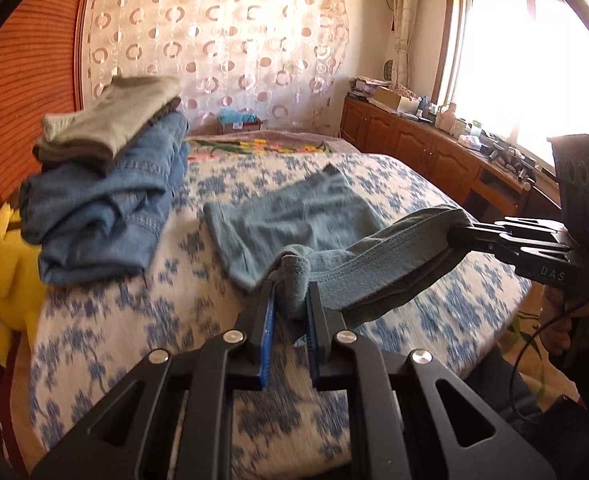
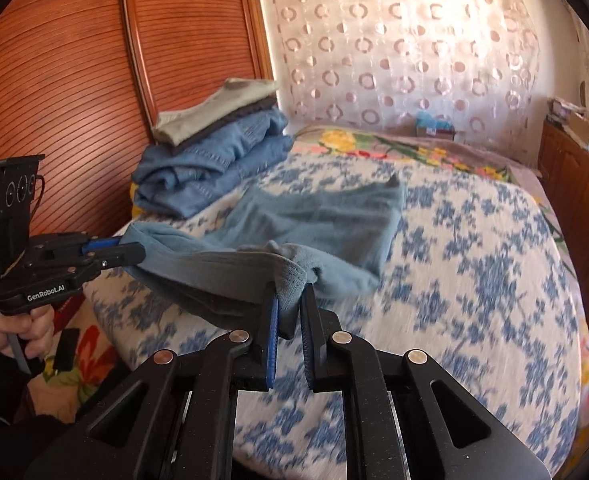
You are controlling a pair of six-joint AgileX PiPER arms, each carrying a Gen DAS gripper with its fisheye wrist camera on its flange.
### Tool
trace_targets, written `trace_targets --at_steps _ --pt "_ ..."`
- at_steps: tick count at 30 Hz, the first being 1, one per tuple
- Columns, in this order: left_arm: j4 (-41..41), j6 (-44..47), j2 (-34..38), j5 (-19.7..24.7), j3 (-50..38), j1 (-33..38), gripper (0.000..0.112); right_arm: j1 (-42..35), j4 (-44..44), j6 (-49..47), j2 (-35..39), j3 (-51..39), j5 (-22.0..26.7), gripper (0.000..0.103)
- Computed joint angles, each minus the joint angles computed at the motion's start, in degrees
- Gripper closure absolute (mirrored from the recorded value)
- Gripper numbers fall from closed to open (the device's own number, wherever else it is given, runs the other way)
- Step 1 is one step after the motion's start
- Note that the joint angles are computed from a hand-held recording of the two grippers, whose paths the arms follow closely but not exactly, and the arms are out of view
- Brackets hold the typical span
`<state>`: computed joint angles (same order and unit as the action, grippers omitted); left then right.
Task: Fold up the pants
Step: 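Lift the hem with both grippers and fold it over the shorts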
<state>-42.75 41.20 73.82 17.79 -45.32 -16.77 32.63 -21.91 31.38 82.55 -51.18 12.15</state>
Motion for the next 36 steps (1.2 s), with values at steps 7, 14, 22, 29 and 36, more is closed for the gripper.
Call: trace_targets --at_steps 7,14,22,29,36 --pt "4.5 -3.4 7.3 -0.7 -7.9 -0.2 0.102 -2.7 0.8 -2.9 4.7 -6.1 1.0 0.096" --pt "9.8 -8.3 14.8 -0.2 -14.7 0.4 0.102 -5.6 6.8 -10.3 12.5 -14.3 3.1 0.096" --pt "12.4 -12.1 22.0 4.3 -23.9 2.1 0.102 -9.5 22.0 -24.4 20.6 -24.0 6.4 0.096" --pt "22.5 -21.2 26.6 5.5 -30.1 0.7 0.102 -10.5 21.0 -23.4 25.2 -29.8 8.4 0.095" --pt "26.6 -26.2 31.5 8.2 -36.2 0.6 0.101 -10.5 15.2 -18.9 29.4 -35.4 10.9 0.094"
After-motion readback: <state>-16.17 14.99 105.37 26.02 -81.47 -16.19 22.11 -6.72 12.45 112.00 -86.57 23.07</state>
